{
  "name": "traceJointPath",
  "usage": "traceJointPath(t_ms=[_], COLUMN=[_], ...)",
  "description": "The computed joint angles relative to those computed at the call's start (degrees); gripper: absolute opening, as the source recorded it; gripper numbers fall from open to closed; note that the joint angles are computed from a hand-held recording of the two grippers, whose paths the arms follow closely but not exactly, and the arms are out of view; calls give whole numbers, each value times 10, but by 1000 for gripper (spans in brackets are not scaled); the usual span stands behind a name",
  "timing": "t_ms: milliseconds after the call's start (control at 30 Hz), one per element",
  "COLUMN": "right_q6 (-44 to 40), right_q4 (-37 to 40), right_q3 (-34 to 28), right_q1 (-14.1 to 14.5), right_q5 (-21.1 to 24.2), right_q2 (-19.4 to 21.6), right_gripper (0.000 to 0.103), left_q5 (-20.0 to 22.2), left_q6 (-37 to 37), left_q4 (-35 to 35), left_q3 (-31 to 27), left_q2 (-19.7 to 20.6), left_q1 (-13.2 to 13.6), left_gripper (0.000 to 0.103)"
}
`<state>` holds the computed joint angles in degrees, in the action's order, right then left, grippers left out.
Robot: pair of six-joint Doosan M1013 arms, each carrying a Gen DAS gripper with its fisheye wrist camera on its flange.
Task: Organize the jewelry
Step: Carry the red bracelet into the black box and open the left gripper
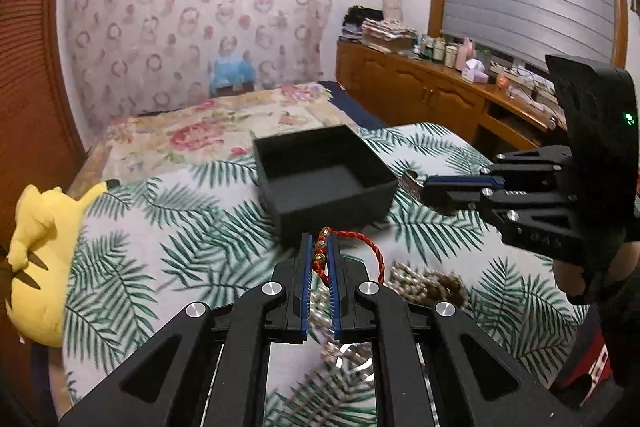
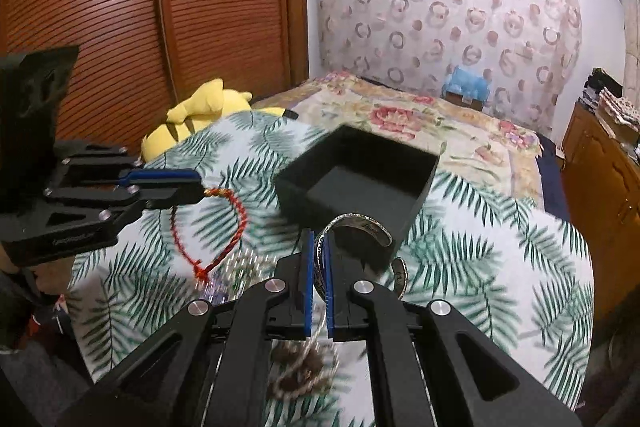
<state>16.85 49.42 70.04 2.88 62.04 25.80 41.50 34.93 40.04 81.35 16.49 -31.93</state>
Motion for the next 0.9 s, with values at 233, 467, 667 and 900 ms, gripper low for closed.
traceJointPath(t_ms=[233,467,667,900], right_q6=[21,51,135,153], right_q4=[-19,-56,-92,-68], right_q3=[-59,-106,-164,-157], right_q1=[23,43,52,34], right_q5=[-10,-20,-6,6], right_q2=[28,61,105,108], right_gripper=[5,5,8,8], left_q5=[11,15,25,32], left_q6=[-2,6,21,33], left_q4=[17,18,3,-15], left_q3=[-17,-35,-55,-72], left_q2=[4,14,30,47], left_q1=[10,23,33,38], left_gripper=[7,6,7,7])
